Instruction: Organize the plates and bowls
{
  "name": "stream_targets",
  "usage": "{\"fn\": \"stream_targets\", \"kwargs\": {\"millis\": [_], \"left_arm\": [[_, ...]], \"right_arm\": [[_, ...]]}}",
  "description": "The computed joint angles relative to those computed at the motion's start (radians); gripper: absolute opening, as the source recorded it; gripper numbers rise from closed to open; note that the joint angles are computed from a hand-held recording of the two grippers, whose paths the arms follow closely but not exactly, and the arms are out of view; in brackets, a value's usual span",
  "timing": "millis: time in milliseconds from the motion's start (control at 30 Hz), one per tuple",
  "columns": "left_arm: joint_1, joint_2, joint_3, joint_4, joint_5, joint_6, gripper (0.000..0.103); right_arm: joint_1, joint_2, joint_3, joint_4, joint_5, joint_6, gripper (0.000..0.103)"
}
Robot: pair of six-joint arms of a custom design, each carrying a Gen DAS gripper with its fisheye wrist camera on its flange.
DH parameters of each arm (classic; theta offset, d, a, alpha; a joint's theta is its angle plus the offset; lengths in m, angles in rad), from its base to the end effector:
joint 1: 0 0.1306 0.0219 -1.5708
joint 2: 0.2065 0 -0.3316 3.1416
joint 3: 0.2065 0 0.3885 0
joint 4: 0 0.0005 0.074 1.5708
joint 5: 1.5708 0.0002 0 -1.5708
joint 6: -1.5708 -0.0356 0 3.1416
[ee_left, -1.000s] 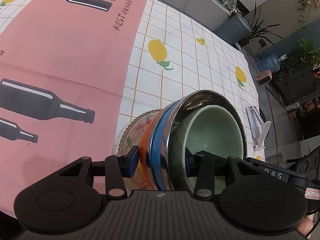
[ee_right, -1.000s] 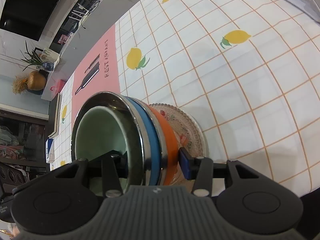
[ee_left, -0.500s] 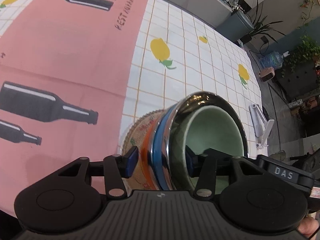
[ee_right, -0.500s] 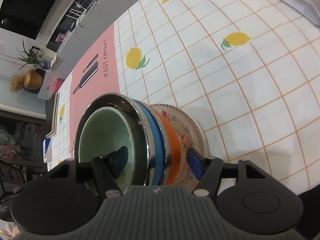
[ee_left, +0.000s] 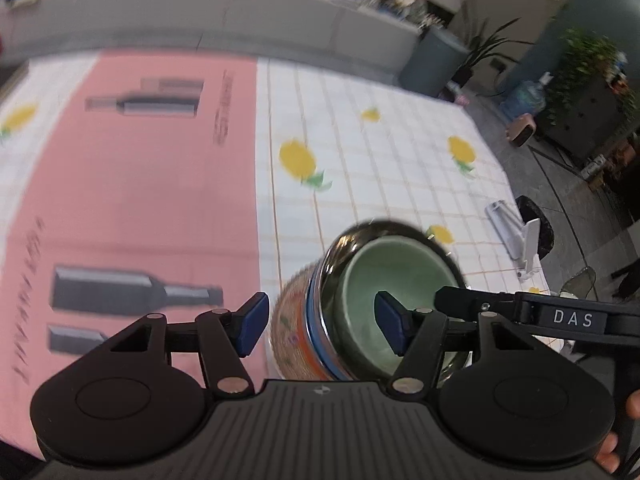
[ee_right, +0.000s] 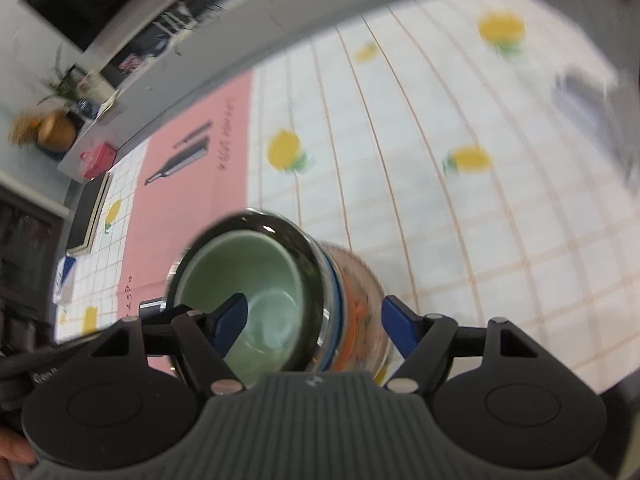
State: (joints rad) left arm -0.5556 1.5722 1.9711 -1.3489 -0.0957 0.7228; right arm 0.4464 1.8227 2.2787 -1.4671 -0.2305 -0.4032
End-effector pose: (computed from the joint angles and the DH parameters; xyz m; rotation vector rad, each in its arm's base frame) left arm 0.4364 -0.2675 0.5168 -0.2530 2.5483 -0.3916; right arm 0.5153 0.2551 0.5069 -0.1460 2.6599 0.5961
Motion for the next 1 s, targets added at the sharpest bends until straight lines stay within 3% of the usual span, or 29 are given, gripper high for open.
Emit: {"fn": "stream_targets", "kwargs": {"millis": [233, 367, 733, 900, 1000], "left_arm": [[-0.064, -0.074, -0.003, 0.035, -0.194, -0.183, 0.072], [-0.091, -0.128, -0.048, 0.062, -0.244, -0.228, 0.073], [-0.181, -0.266, -0.248, 0.09, -0.358, -0.234, 0.073], [-0.249, -0.293, -0.306, 0.063, -0.487, -0.152, 0.073], [-0.275, -0.307, -0.336, 0.055, -0.526, -0.106, 0.073]], "right_arm": [[0.055, -0.1, -0.028, 0.063, 0.128, 0.174, 0.073], [0.076, -0.171, -0.101, 0.087, 0.153, 0.218, 0.073], [0.177, -0.348, -0.367, 0.158, 0.278, 0.276, 0.074], [0.234, -0.431, -0.51, 0.217, 0.359, 0.228, 0.074], [0.269, -0.474, -0.584, 0.258, 0.413, 0.189, 0.075]]}}
